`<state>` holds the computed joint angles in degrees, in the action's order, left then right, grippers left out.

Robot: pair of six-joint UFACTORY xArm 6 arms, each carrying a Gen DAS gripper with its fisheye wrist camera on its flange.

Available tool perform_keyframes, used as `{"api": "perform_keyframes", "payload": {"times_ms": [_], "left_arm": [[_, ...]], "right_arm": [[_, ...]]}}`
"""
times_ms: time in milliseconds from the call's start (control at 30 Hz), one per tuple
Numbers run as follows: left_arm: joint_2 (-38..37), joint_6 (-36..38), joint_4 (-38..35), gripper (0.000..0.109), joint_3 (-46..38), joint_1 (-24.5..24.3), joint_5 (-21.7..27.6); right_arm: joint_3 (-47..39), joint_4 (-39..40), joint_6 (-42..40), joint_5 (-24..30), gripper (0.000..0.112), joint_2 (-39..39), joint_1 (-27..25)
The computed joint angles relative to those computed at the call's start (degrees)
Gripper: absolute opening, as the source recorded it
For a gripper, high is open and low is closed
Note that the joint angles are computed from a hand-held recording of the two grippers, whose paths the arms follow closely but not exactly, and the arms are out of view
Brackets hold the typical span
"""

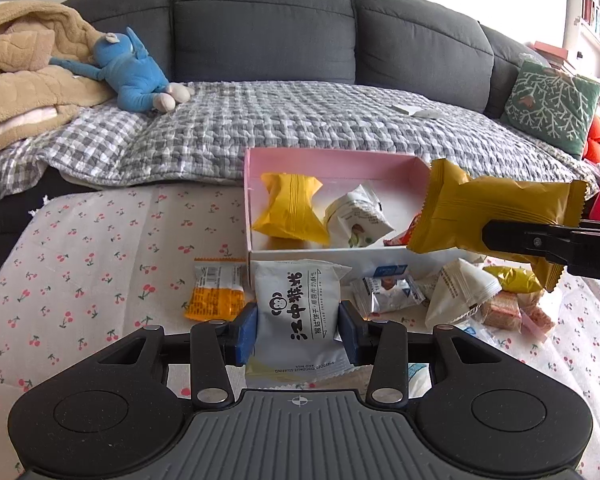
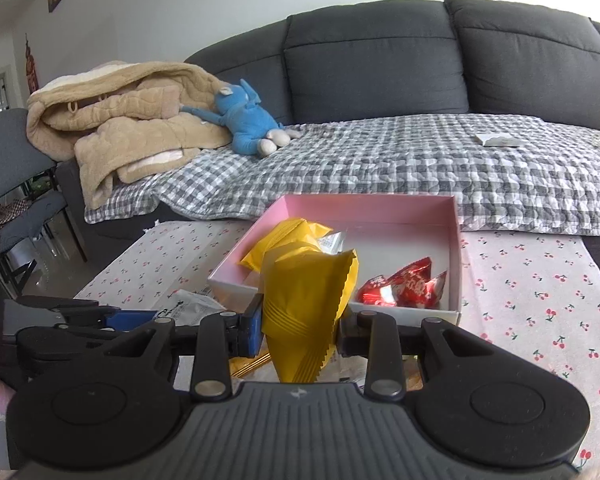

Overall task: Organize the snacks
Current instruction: 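Lower both held snacks into the pink box and open both tools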

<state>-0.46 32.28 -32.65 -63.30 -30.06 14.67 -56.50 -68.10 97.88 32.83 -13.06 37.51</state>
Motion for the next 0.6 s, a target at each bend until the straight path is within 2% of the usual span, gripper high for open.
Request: {"api": "perform_keyframes", "payload": {"times_ms": [300,600], "left_arm": [[7.58,-6.35,9.27,0.04,-10.77,-1.28,0.26],[23.93,-15.99,18.65,0.04,-33.98,-1.86,7.09]], "right_arm": [[-0.67,1.1,-1.62,5.1,0.03,-0.13,-2.43],[-2.77,1.76,-3.78,4.78,0.03,3.09,-6.61]]}}
